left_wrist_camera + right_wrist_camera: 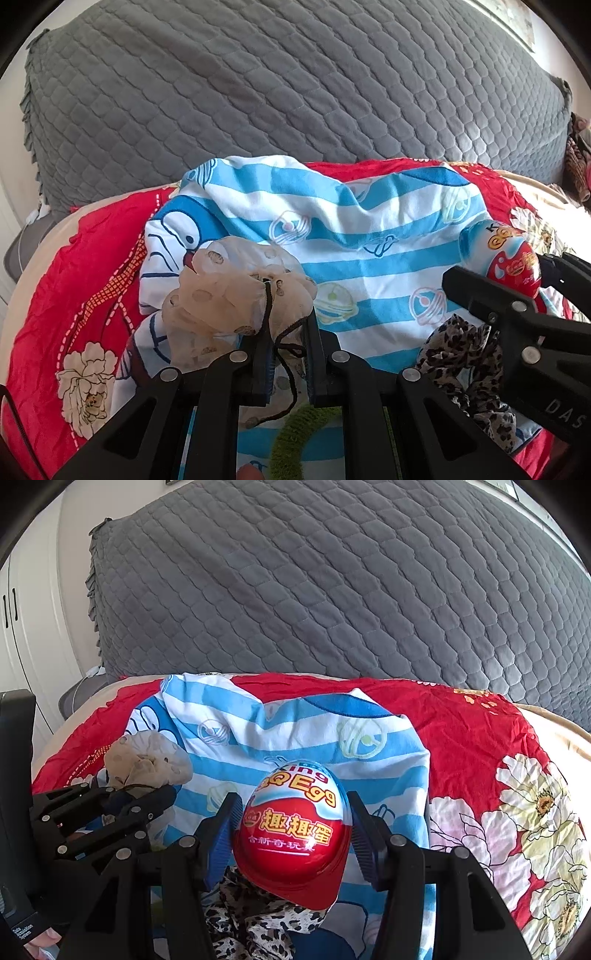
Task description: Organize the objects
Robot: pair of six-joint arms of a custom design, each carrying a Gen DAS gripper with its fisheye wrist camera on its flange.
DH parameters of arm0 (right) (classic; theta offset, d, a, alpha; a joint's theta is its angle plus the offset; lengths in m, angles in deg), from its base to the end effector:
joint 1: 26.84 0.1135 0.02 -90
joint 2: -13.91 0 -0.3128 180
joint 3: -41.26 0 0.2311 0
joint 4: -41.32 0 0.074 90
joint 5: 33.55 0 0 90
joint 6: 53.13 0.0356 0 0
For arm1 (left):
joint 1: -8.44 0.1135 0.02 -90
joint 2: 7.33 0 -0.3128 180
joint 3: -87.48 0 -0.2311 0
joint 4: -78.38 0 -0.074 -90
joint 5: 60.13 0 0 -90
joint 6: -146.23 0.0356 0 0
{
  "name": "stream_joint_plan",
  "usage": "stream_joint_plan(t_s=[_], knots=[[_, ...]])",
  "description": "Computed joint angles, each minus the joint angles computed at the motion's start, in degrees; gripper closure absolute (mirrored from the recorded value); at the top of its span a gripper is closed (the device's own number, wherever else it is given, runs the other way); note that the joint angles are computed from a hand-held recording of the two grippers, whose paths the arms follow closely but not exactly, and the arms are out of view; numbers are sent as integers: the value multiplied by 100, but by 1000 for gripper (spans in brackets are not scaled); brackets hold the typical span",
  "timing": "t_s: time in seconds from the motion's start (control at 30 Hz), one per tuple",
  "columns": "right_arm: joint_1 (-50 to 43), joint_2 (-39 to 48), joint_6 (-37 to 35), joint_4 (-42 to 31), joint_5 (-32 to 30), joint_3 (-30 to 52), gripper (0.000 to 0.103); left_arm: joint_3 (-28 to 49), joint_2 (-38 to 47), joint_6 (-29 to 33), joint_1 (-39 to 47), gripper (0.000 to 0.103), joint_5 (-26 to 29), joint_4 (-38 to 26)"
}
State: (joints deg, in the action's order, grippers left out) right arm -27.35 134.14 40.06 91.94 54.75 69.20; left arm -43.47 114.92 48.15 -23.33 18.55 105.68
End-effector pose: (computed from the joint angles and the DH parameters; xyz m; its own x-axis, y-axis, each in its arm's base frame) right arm 0.2501 -0.0012 0.0800 -0.6645 0.0615 -0.7447 0.0238 0.9978 0.0613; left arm 0.2838 -0.1675 0.0786 -0.6607 0.2471 -0.7088 0.3103 0.9497 0.0417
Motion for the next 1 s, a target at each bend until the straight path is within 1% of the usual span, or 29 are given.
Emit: stream_joint_plan(t_s=[0.53,0.73,1.0], knots=[[19,360,-62,-388,56,346,47,208,199,-45,-99,90,169,-203],[113,451,-142,-508,278,439,47,298,255,-42,-155,90,209,-318],[186,538,-168,-806,458,613,47,488,391,-98,-192,89,65,-587]])
